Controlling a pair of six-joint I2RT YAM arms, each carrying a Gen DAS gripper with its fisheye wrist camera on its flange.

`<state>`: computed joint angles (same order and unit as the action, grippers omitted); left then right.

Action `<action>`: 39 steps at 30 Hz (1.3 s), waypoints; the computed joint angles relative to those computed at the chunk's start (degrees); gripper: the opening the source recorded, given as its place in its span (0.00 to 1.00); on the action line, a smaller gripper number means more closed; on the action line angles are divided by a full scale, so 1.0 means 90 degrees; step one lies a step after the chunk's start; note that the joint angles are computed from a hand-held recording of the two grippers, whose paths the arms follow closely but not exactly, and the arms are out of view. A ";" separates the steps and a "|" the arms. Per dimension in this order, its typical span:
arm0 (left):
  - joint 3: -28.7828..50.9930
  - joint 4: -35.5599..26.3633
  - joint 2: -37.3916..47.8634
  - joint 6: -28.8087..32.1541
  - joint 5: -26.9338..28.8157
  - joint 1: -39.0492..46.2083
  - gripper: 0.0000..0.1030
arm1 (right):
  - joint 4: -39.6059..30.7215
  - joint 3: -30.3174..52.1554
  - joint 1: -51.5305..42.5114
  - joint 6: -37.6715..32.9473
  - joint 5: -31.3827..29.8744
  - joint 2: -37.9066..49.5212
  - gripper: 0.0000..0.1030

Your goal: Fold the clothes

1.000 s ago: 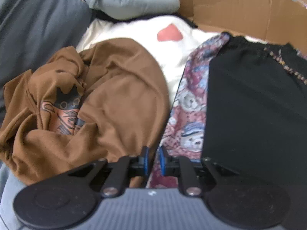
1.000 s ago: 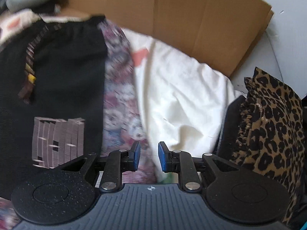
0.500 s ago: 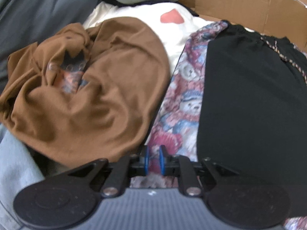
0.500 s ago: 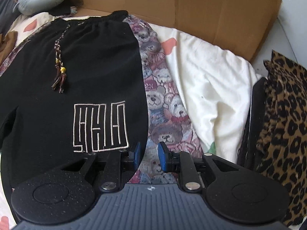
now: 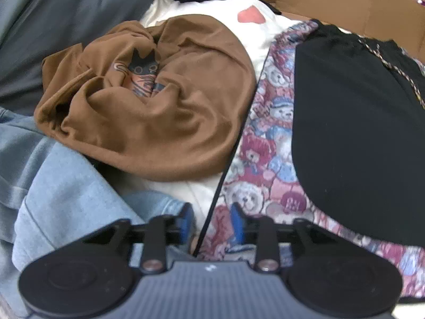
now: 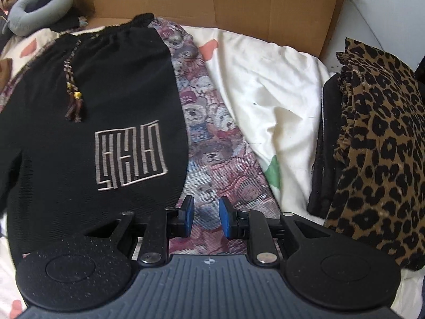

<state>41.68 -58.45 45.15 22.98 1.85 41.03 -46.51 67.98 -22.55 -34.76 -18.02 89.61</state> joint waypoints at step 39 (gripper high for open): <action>-0.0099 -0.0727 0.0533 0.2649 0.0840 0.1585 0.10 | -0.0801 -0.0360 0.0282 -0.0476 -0.0279 -0.0545 0.26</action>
